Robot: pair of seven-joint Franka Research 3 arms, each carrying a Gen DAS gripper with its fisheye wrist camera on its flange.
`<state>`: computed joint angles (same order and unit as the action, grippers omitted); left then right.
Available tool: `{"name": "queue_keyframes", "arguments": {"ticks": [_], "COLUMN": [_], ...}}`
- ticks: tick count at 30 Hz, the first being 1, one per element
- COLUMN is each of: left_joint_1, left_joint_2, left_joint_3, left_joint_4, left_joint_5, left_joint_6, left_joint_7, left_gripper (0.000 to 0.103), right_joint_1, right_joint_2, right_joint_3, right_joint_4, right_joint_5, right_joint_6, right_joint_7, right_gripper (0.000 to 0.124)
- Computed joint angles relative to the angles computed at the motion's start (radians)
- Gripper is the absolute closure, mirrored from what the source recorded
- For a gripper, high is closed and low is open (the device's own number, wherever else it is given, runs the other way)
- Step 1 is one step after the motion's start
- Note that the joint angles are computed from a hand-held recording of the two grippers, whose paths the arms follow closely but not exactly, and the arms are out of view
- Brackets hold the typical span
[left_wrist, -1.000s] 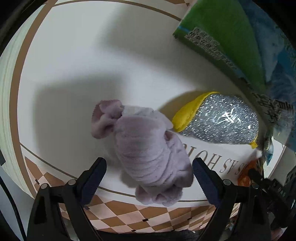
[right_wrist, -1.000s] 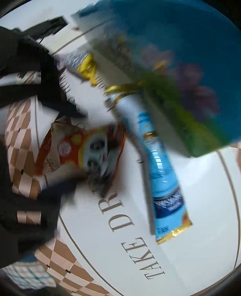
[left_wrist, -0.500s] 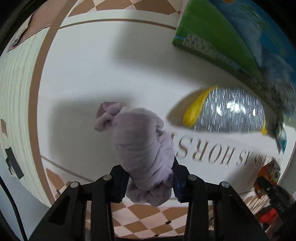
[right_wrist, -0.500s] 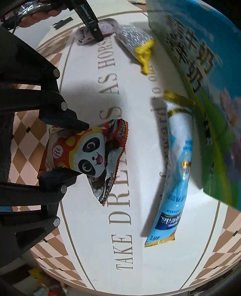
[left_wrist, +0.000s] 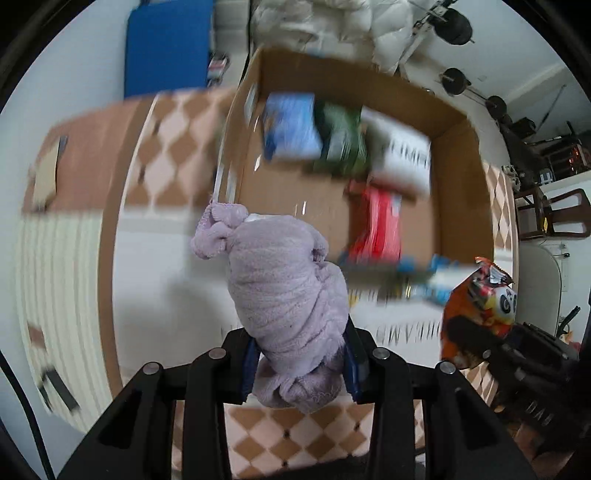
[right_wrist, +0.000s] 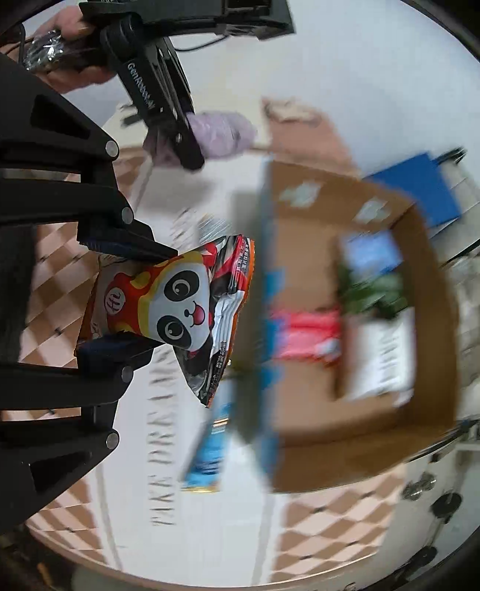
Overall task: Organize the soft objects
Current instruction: 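Place the plush toy and panda bag into the box and release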
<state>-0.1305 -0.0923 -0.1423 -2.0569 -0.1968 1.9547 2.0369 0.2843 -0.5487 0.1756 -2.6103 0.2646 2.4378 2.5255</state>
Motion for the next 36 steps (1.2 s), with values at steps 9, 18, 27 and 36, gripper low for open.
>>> {"name": "queue_keyframes", "arguments": {"ticks": [9, 18, 27, 36], "left_joint_1": [-0.033, -0.064, -0.067, -0.066], "left_joint_2": [0.426, 0.545, 0.593, 0.482], "left_joint_3": [-0.067, -0.09, -0.095, -0.102], "left_joint_4": [0.456, 0.579, 0.639, 0.53], "left_joint_5": [0.151, 0.241, 0.228, 0.256], "left_joint_6": [-0.173, -0.255, -0.318, -0.197], "left_joint_7": [-0.16, -0.209, -0.244, -0.186], "left_gripper": [0.069, 0.069, 0.064, 0.013], "right_joint_1": [-0.071, -0.037, -0.03, -0.045], "right_joint_2": [0.335, 0.497, 0.531, 0.485], "right_joint_3": [-0.05, -0.099, -0.114, -0.121], "right_joint_4": [0.193, 0.263, 0.288, 0.283], "right_joint_5": [-0.099, -0.025, 0.062, 0.035], "right_joint_6": [0.157, 0.174, 0.174, 0.095], "right_joint_7": [-0.042, -0.144, -0.221, -0.212], "right_gripper": [0.086, 0.086, 0.085, 0.044]}}
